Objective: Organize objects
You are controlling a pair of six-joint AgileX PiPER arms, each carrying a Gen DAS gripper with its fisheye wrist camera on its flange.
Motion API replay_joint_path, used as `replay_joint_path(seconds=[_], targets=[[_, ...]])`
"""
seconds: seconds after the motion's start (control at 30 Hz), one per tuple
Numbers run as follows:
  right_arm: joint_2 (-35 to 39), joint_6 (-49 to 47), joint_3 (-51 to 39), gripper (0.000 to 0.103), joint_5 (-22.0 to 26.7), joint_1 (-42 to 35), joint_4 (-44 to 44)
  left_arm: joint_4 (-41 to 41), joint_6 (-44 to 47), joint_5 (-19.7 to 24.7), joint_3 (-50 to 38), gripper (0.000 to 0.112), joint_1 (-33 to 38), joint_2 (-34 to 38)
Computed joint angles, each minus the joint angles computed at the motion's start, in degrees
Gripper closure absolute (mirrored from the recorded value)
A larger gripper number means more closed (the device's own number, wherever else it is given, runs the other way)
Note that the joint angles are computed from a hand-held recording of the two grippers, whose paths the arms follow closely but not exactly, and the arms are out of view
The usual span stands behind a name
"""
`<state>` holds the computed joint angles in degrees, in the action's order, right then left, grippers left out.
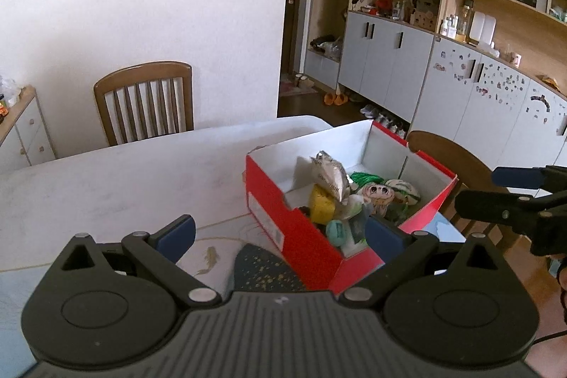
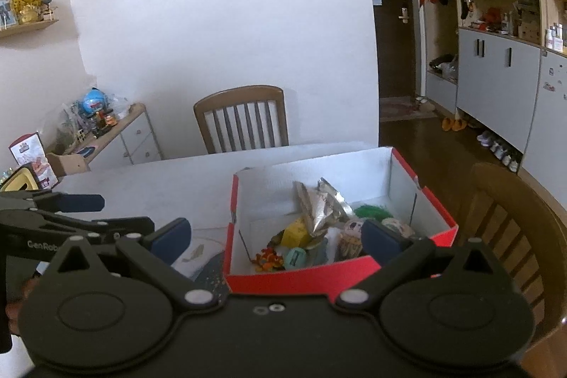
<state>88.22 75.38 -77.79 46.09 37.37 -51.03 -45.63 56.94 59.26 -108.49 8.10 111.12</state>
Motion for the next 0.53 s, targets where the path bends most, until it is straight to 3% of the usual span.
replay_joint_path(seconds=[0.4, 0.53], targets=[[3.08, 4.17, -2.77, 0.001, 5.87, 4.01, -1.18, -1.8, 4.12, 0.85, 0.37, 0.01, 2.8, 0.88], [3.7, 4.86, -3.29, 0.001, 7.14, 4.75, -1.03, -2.44, 4.5, 3.26, -1.23, 0.01, 3.35, 2.05]])
